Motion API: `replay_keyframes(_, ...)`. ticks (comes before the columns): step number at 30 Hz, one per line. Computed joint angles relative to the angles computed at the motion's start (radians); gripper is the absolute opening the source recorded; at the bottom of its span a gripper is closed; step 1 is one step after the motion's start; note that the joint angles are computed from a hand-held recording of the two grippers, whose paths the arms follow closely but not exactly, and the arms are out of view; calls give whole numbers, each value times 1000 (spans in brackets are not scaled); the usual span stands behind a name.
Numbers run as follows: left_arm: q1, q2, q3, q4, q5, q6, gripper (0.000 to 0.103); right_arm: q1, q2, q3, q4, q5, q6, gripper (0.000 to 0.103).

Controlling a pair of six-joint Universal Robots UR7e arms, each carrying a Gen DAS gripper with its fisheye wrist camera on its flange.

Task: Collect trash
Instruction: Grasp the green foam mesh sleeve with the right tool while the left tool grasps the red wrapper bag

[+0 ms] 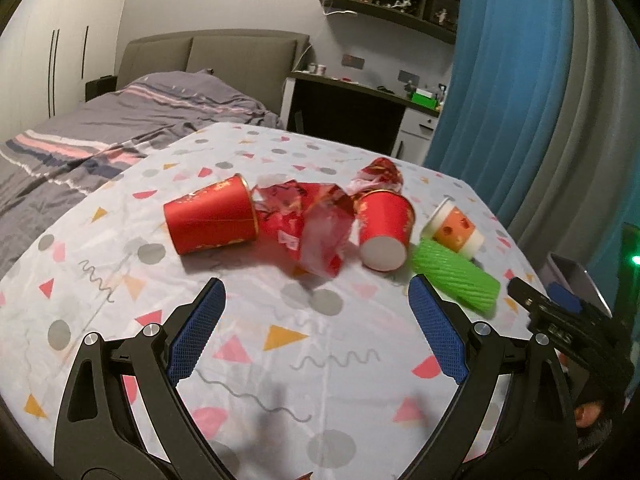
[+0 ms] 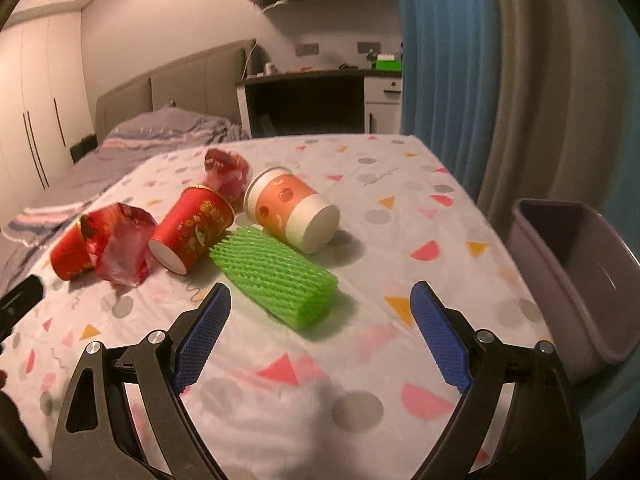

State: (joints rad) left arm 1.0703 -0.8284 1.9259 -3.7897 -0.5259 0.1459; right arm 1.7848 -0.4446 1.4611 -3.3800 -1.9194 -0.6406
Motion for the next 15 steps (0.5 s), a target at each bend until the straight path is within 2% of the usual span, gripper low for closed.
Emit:
replay_keyframes(7,22,-19,-7,15,-15,8,91,8,63,-120,121,-42,-18,86)
replay_keyframes(15,68,-38,-46,111,-66,-46,91,7,97,-205,283,-98,15,70)
